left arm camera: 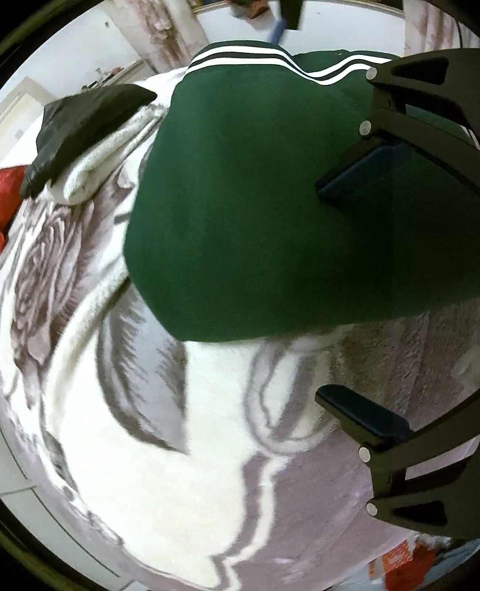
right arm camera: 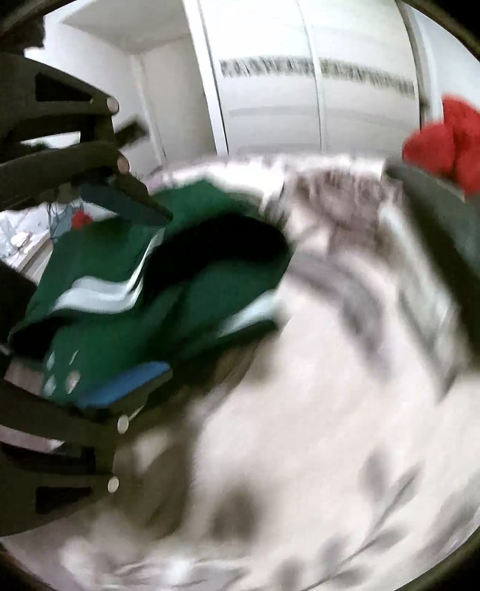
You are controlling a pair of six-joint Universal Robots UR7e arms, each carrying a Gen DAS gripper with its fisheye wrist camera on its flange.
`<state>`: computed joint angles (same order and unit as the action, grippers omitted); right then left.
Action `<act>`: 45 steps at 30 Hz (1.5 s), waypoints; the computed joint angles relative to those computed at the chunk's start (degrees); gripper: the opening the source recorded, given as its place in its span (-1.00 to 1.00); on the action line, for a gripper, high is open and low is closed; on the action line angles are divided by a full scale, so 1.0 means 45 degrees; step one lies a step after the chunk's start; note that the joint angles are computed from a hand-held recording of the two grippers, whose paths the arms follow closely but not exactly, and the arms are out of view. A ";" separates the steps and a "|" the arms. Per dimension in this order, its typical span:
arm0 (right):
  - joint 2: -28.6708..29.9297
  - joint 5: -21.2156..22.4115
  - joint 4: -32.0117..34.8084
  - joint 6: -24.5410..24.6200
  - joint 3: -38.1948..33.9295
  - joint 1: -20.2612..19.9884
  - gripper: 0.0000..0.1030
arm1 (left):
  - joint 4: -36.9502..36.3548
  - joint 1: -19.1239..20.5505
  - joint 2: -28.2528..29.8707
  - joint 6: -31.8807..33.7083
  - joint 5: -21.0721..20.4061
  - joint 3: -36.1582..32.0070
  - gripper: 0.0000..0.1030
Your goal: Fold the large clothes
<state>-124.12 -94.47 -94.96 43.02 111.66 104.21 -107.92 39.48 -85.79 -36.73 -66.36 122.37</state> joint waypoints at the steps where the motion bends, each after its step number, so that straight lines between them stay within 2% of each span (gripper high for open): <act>1: 0.0522 0.0417 -0.0419 -0.0197 0.0053 -0.0052 0.56 | -0.0024 0.0016 -0.0032 -0.0111 -0.0055 0.0046 1.00; 3: 0.1726 0.1377 -0.1051 -0.0731 0.0152 -0.0287 0.56 | -0.0196 0.0048 -0.0018 -0.0286 -0.0029 0.0132 1.00; 4: 0.1981 0.1506 -0.1066 -0.0986 0.0158 -0.0469 0.52 | -0.0231 0.0013 -0.0038 -0.0343 0.0011 0.0171 1.00; 5: 0.2506 0.1186 -0.1569 -0.0840 0.0332 -0.0314 0.33 | -0.0329 -0.0034 -0.0058 -0.0357 0.0070 0.0239 1.00; 6: 0.3092 0.0758 -0.1897 -0.0721 0.0288 -0.0167 -0.95 | -0.0396 -0.0099 -0.0089 -0.0348 0.0151 0.0314 1.00; 7: 0.3556 0.0161 -0.2315 -0.0530 0.0074 0.0006 -0.92 | -0.0376 -0.0154 -0.0115 -0.0371 0.0229 0.0362 1.00; 9: 0.3950 -0.1036 -0.3212 0.0026 0.0049 0.0918 -0.94 | -0.0310 -0.0179 -0.0157 -0.0494 0.0175 0.0444 1.00; 10: 0.4365 -0.1745 -0.3124 -0.0068 -0.0291 0.1054 -0.94 | -0.0395 -0.0160 -0.0198 -0.0534 0.0075 0.0496 1.00; 12: 0.4817 -0.2368 -0.1752 -0.0202 -0.0667 0.0934 -0.94 | -0.0560 -0.0139 -0.0332 -0.0774 -0.0149 0.0672 1.00; 13: 0.4768 -0.2214 -0.0923 -0.0457 -0.0672 0.0636 -0.93 | -0.0497 -0.0133 -0.0348 -0.0859 -0.0202 0.0687 1.00; 14: 0.4628 -0.1635 -0.0555 -0.0627 -0.0624 0.0324 -0.90 | -0.0408 -0.0141 -0.0354 -0.0944 -0.0231 0.0693 1.00; 15: 0.4245 -0.1093 -0.0334 -0.0776 -0.0575 0.0055 -0.74 | -0.0305 -0.0163 -0.0387 -0.1060 -0.0245 0.0699 1.00; 16: 0.3905 -0.0802 -0.0014 -0.0789 -0.0633 -0.0047 -0.41 | -0.0306 -0.0181 -0.0452 -0.1132 -0.0279 0.0728 1.00; 17: 0.3508 -0.0852 0.0320 -0.0684 -0.0815 0.0009 -0.21 | -0.0345 -0.0188 -0.0526 -0.1181 -0.0332 0.0771 1.00; 18: 0.3172 -0.1229 0.0548 -0.0592 -0.0950 0.0137 0.25 | -0.0378 -0.0179 -0.0589 -0.1231 -0.0387 0.0813 1.00; 19: 0.2839 -0.1672 0.0745 -0.0486 -0.0938 0.0229 0.56 | -0.0391 -0.0168 -0.0608 -0.1261 -0.0409 0.0830 1.00; 20: 0.2445 -0.2013 0.1103 -0.0441 -0.0830 0.0139 0.60 | -0.0431 -0.0167 -0.0642 -0.1293 -0.0433 0.0867 1.00; 21: 0.2124 -0.1962 0.1526 -0.0584 -0.0673 -0.0209 0.60 | -0.0488 -0.0162 -0.0654 -0.1300 -0.0437 0.0891 1.00; 23: 0.1319 -0.1055 0.2486 -0.1233 -0.0134 -0.1395 0.60 | -0.0576 -0.0174 -0.0638 -0.1321 -0.0413 0.0923 1.00; 25: 0.0242 0.1370 0.2629 -0.3155 0.1282 -0.3610 0.60 | -0.0620 -0.0198 -0.0608 -0.1311 -0.0394 0.0935 1.00; 26: -0.0176 0.2264 0.2253 -0.3656 0.2007 -0.4483 0.60 | -0.0596 -0.0223 -0.0572 -0.1284 -0.0364 0.0923 1.00; 27: -0.0476 0.2669 0.1699 -0.3806 0.2495 -0.4823 0.60 | -0.0487 -0.0280 -0.0560 -0.1247 -0.0321 0.0909 1.00; 28: -0.0609 0.2817 0.0822 -0.3796 0.2897 -0.4718 0.35 | -0.0410 -0.0318 -0.0557 -0.1201 -0.0282 0.0899 1.00; 29: -0.0348 0.2585 0.0144 -0.3312 0.2969 -0.4146 0.06 | -0.0308 -0.0376 -0.0584 -0.1171 -0.0245 0.0897 1.00; 31: 0.0276 0.1672 -0.0637 -0.1877 0.2648 -0.2765 -0.29 | -0.0133 -0.0467 -0.0653 -0.1112 -0.0219 0.0904 1.00; 33: 0.0780 0.1325 -0.1407 -0.1049 0.2274 -0.1691 -0.44 | 0.0133 -0.0592 -0.0743 -0.1157 -0.0114 0.0933 1.00; 35: 0.1427 0.0933 -0.2042 -0.0784 0.1671 -0.0692 -0.56 | 0.0333 -0.0651 -0.0816 -0.1269 -0.0126 0.0941 1.00; 36: 0.1758 0.0854 -0.2665 -0.0848 0.1396 -0.0353 -0.69 | 0.0416 -0.0678 -0.0859 -0.1324 -0.0127 0.0946 1.00; 37: 0.2097 0.0784 -0.3230 -0.1092 0.1127 -0.0207 -0.70 | 0.0504 -0.0733 -0.0925 -0.1399 -0.0110 0.0957 1.00; 39: 0.2917 -0.0319 -0.3203 -0.1625 0.0375 0.0076 -0.70 | 0.0524 -0.0810 -0.0995 -0.1436 -0.0123 0.0999 1.00; 40: 0.3351 -0.0545 -0.2699 -0.1866 0.0062 -0.0125 -0.68 | 0.0511 -0.0815 -0.0980 -0.1443 -0.0140 0.1008 1.00; 42: 0.3738 -0.0615 -0.1127 -0.1629 -0.0355 -0.0774 -0.62 | 0.0628 -0.0833 -0.0839 -0.1490 -0.0217 0.0900 1.00; 43: 0.3645 -0.0701 -0.0437 -0.1374 -0.0484 -0.0867 -0.53 | 0.0687 -0.0882 -0.0841 -0.1493 -0.0181 0.0871 1.00; 45: 0.3113 -0.0699 -0.0149 -0.0986 -0.0555 -0.0732 -0.48 | 0.0750 -0.1075 -0.0867 -0.1497 -0.0039 0.0844 1.00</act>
